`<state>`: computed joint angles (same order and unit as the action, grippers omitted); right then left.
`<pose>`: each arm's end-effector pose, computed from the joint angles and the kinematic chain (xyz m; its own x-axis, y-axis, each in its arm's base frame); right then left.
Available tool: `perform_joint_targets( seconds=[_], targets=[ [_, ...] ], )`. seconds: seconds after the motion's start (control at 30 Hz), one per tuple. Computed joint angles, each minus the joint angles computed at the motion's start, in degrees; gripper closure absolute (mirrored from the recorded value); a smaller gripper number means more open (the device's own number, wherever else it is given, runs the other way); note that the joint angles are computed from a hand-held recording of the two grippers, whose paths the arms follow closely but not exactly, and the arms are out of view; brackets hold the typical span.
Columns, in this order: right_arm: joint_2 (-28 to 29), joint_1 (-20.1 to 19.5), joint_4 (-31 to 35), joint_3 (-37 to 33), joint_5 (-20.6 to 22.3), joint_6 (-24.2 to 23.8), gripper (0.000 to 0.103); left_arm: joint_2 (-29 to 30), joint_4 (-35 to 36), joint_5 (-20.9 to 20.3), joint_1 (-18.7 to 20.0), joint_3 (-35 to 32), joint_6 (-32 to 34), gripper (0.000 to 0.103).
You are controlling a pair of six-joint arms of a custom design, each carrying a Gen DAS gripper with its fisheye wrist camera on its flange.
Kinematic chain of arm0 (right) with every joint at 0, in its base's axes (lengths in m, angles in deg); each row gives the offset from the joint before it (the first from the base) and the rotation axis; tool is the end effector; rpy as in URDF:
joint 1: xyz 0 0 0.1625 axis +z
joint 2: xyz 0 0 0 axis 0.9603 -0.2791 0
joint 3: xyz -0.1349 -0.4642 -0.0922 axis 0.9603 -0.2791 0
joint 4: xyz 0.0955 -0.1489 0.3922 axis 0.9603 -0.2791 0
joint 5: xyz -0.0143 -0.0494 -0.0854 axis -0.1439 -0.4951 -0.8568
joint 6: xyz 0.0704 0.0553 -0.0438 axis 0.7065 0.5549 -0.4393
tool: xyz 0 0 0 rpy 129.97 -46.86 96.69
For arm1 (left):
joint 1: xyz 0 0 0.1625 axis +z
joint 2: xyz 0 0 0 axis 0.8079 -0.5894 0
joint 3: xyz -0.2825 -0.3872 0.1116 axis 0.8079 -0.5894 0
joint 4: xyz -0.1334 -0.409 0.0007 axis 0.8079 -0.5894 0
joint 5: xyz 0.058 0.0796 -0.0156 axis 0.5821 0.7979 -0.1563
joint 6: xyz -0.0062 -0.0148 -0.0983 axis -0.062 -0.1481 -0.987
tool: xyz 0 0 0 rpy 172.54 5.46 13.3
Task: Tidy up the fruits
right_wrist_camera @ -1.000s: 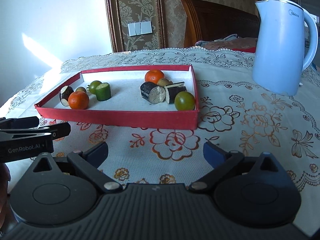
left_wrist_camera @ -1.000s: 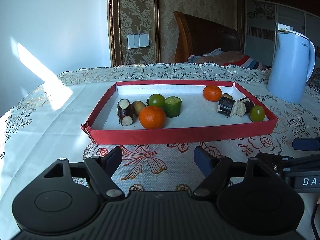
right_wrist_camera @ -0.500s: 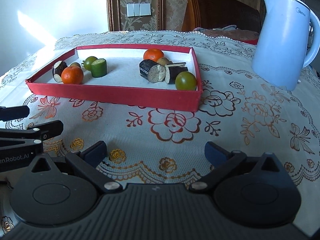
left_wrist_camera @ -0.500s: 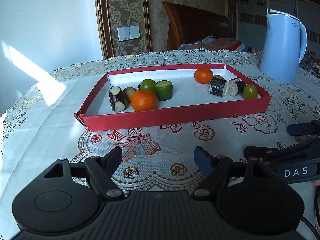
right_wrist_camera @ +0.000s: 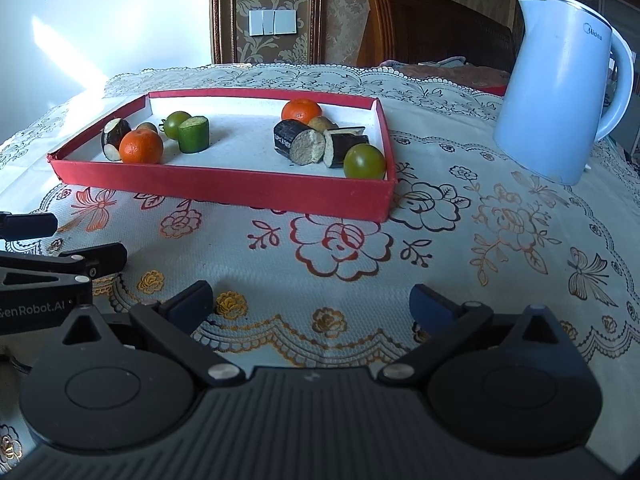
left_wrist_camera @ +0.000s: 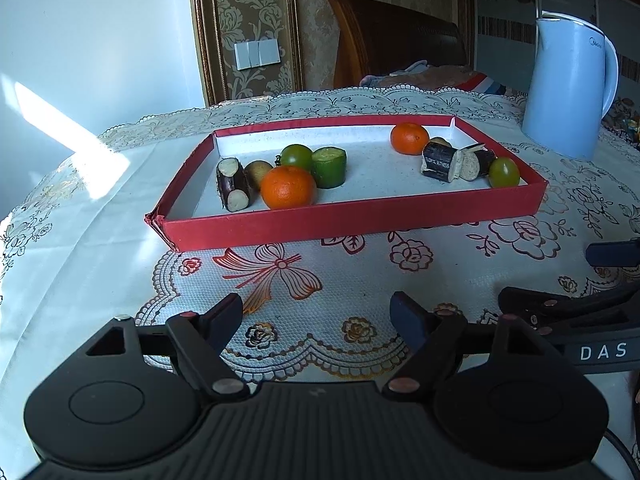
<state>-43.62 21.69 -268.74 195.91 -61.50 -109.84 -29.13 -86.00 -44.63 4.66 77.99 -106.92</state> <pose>0.1424 -0.6085 0.0656 -0.6795 -0.0650 0.7308 -0.5967 0.6285 -0.4989 -0.1449 -0.6313 0.0666 -0.6433 0.1525 -0.7503 0.6737 0.5783 -0.4601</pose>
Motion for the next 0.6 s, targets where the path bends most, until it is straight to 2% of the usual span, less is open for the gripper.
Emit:
perform_joint_targets(
  seconds=[0.6],
  targets=[
    [-0.65, -0.46, 0.85, 0.58, 1.16, 1.42, 0.0, 0.09, 0.81, -0.09, 0.21, -0.41, -0.95, 0.019]
  ],
)
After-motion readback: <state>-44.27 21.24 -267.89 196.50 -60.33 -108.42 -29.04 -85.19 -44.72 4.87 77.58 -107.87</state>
